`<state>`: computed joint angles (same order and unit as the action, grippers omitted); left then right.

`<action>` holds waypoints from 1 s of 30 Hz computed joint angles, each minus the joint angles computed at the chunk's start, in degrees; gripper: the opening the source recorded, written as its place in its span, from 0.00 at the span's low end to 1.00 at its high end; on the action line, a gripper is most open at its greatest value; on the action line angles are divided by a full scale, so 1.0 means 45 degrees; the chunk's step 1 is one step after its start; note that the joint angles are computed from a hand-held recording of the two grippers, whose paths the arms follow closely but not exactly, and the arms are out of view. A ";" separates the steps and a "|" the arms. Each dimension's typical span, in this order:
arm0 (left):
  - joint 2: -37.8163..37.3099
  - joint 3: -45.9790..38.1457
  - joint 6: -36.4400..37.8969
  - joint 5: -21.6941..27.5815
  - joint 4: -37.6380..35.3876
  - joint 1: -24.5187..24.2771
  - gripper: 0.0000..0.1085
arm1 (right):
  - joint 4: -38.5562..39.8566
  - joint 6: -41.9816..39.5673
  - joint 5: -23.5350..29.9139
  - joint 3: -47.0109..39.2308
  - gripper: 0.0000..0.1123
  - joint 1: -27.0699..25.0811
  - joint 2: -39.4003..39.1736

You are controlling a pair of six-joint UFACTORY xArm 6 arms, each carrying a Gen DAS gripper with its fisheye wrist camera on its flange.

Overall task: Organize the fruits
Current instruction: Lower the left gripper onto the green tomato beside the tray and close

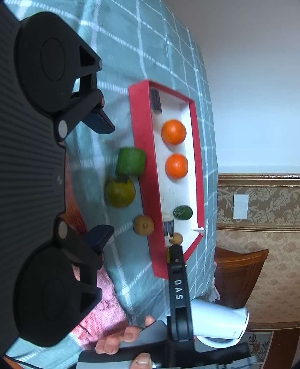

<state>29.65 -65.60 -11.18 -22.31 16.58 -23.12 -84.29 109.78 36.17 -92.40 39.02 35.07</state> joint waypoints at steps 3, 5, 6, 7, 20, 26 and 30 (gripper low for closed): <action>0.0221 -0.0302 0.0067 0.0112 -0.0140 -0.0206 0.72 | -0.0151 0.0340 0.0017 0.0161 0.69 -0.0023 -0.0130; 0.0271 -0.0355 0.0196 0.0111 -0.0286 -0.0362 0.66 | -0.0064 0.0299 -0.0012 0.0170 0.69 -0.0043 -0.0136; 0.0319 -0.0419 0.0332 0.0154 -0.0421 -0.0438 0.62 | 0.0025 0.0218 -0.0006 0.0146 0.69 -0.0043 -0.0118; 0.0359 -0.0488 0.0575 0.0248 -0.0659 -0.0543 0.55 | 0.0071 0.0173 -0.0043 0.0143 0.69 -0.0055 -0.0117; 0.0984 -0.1355 0.2332 0.0417 -0.2808 -0.1184 0.34 | 0.0297 -0.0237 -0.0074 -0.0027 0.71 -0.0004 0.0029; 0.0913 -0.1219 0.1323 0.0258 -0.1696 -0.0856 0.27 | 0.0517 -0.0462 -0.0018 -0.0126 0.71 0.0002 0.0112; 0.0819 -0.1079 0.0605 0.0130 -0.0883 -0.0632 0.27 | 0.0559 -0.0474 0.0032 -0.0200 0.71 0.0004 0.0179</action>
<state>33.34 -70.45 -8.46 -21.73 12.60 -25.97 -81.77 107.65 36.32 -93.30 39.04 35.87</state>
